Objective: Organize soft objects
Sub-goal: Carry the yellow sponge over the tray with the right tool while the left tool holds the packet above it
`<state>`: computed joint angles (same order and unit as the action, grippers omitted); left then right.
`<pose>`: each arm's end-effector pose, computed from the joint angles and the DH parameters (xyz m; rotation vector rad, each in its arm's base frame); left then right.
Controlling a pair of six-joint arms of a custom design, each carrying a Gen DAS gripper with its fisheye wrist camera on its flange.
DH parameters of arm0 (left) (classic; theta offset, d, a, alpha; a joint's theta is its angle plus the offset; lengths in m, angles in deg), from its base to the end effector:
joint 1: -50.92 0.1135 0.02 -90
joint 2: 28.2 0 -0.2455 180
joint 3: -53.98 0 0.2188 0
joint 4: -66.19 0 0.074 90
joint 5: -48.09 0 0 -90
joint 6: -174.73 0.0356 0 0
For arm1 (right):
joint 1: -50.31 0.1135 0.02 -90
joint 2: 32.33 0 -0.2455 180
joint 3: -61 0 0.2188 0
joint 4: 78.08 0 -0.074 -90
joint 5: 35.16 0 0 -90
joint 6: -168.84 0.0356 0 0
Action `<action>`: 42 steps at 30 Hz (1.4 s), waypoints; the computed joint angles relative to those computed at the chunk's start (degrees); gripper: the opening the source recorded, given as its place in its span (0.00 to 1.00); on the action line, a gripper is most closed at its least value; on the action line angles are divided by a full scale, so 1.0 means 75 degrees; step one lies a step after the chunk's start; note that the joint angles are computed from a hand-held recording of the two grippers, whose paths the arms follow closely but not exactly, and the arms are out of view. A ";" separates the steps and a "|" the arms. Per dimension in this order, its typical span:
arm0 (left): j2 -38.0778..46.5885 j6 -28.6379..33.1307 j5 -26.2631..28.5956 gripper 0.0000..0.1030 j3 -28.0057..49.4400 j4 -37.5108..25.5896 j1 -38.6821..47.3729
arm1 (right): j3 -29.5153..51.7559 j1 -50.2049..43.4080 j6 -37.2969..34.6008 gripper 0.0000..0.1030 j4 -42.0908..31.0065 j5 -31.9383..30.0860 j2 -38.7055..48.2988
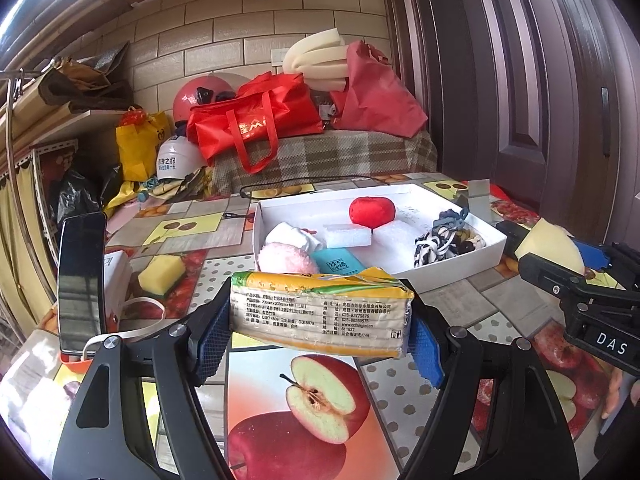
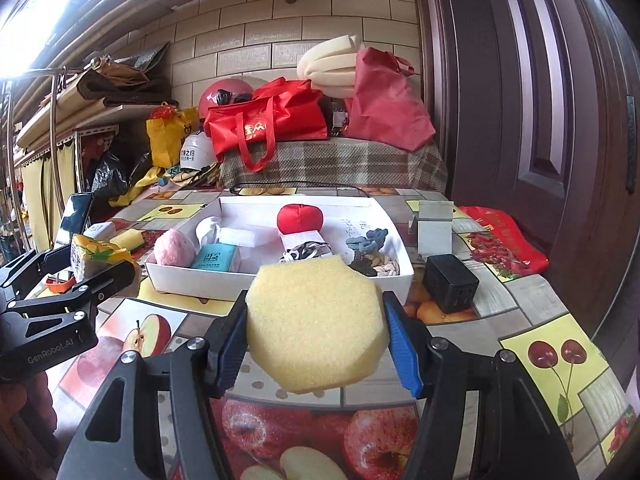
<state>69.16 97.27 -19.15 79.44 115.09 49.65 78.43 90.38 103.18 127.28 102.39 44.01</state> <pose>0.2174 -0.0186 0.1073 0.4876 1.8863 -0.2613 0.1368 0.0808 0.1105 0.1855 1.9479 -0.1651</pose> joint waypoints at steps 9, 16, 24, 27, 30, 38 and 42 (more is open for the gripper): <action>0.0155 -0.0027 -0.0476 0.75 0.0258 -0.0052 -0.0466 | 0.0328 -0.0735 -0.0194 0.62 0.0303 -0.0634 0.0514; 0.0199 -0.0065 -0.0687 0.75 0.0412 -0.0172 -0.0676 | 0.0467 -0.0878 -0.0423 0.62 0.0595 -0.0708 0.0780; 0.0312 -0.0208 -0.0892 0.75 0.0813 -0.0522 -0.0879 | 0.0861 -0.1360 -0.0631 0.62 0.0852 -0.1035 0.1259; 0.0338 -0.0228 -0.0928 0.75 0.0867 -0.0542 -0.0910 | 0.0856 -0.1369 -0.0643 0.62 0.0913 -0.1037 0.1306; 0.0375 -0.0238 -0.0939 0.75 0.0926 -0.0574 -0.0926 | 0.0881 -0.1422 -0.0670 0.62 0.0982 -0.1059 0.1371; 0.0476 -0.0340 -0.1158 0.75 0.1365 -0.0968 -0.1088 | 0.1086 -0.1597 -0.0778 0.62 0.1034 -0.1157 0.1526; 0.0512 -0.0316 -0.1256 0.75 0.1461 -0.1065 -0.1161 | 0.1204 -0.1672 -0.0859 0.62 0.1101 -0.1216 0.1664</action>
<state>73.00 94.90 -28.56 90.40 107.10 40.94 87.46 77.84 96.74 135.54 93.27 56.49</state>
